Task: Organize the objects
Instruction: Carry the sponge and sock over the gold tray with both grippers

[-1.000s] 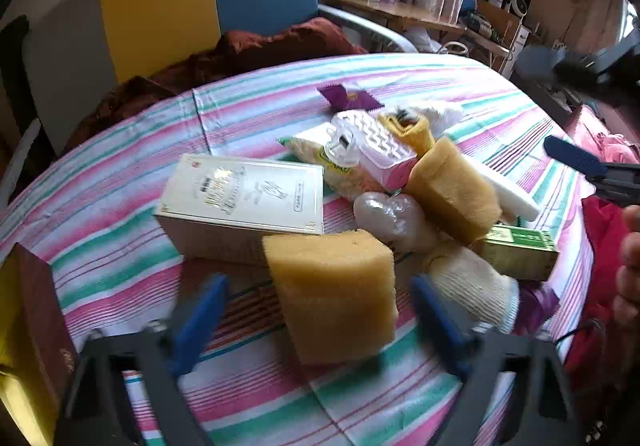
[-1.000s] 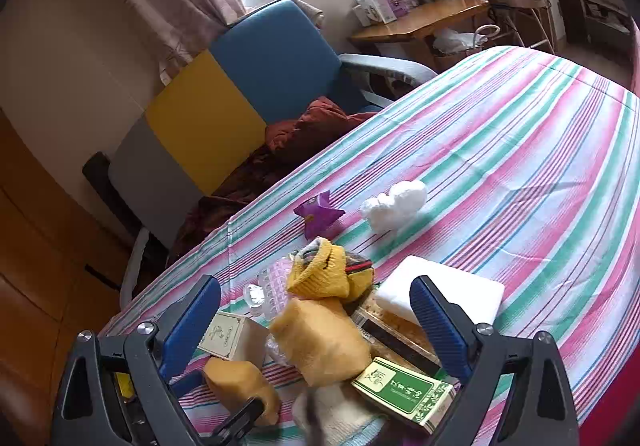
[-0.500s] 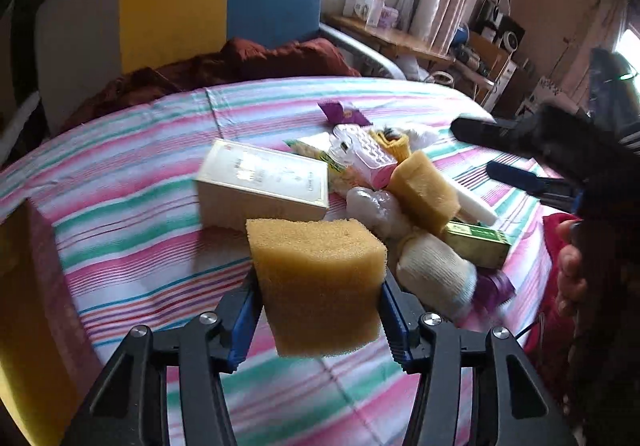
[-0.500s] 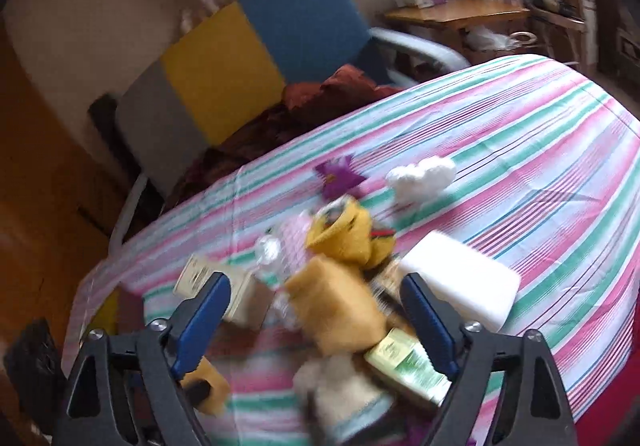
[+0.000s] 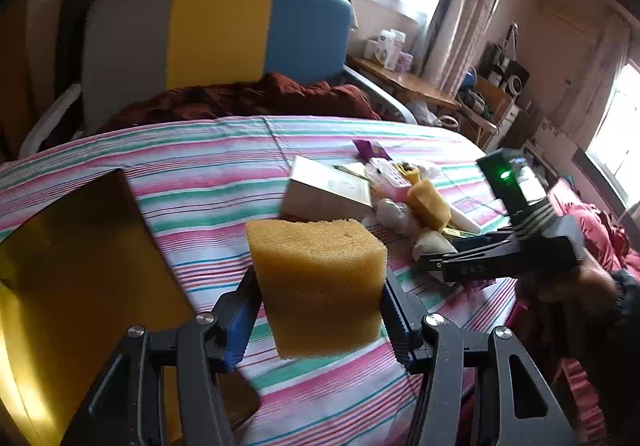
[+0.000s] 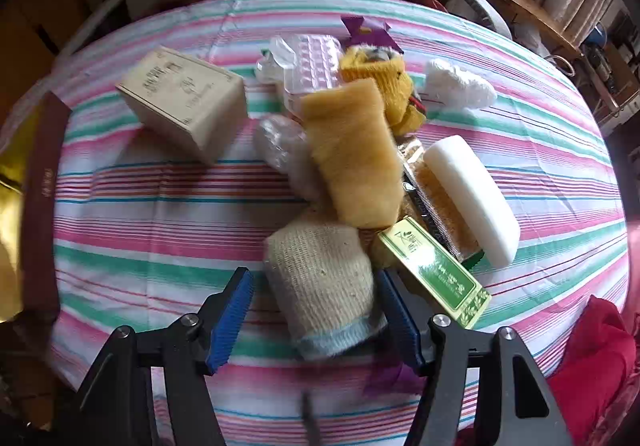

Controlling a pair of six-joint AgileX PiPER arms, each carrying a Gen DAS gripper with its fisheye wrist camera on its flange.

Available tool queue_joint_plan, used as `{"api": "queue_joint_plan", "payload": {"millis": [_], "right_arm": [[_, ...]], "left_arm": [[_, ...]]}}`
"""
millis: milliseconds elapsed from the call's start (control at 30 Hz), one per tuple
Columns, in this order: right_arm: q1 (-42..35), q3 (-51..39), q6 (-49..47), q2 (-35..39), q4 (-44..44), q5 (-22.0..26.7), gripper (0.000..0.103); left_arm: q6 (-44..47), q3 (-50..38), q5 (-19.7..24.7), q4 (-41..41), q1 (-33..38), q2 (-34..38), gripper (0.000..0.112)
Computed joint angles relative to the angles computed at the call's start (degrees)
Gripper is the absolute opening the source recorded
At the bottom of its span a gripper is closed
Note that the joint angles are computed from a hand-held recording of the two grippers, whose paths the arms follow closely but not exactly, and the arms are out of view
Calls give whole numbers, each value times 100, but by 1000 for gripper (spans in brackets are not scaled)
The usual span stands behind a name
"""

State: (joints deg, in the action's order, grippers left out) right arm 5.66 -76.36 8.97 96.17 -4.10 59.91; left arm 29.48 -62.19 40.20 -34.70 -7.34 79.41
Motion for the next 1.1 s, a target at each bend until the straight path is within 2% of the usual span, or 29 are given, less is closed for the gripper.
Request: {"api": "queue_joint_plan", "payload": {"millis": [133, 233, 367, 533, 633, 767, 933, 1100], "right_arm": [[145, -6, 221, 117, -300, 30, 55], [208, 3, 209, 54, -398, 103, 52], [315, 200, -142, -394, -10, 154, 52], [621, 226, -997, -921, 1207, 47, 52], [1083, -244, -1391, -698, 1798, -11, 52], [2027, -1003, -1488, -100, 2258, -131, 52], [2989, -2564, -1190, 1191, 2178, 211, 52], [3425, -3431, -1005, 2042, 2043, 568, 52]], "left_arm": [[459, 264, 198, -312, 663, -335, 57], [746, 395, 556, -423, 1364, -515, 57], [1138, 428, 1273, -341, 2404, -606, 58], [1487, 575, 1845, -36, 3708, -629, 58], [1591, 651, 1997, 121, 4279, -590, 58], [1483, 611, 2054, 460, 4544, -435, 58], [1350, 711, 1829, 675, 4487, -363, 59], [1416, 704, 1835, 705, 4548, -305, 61]]}}
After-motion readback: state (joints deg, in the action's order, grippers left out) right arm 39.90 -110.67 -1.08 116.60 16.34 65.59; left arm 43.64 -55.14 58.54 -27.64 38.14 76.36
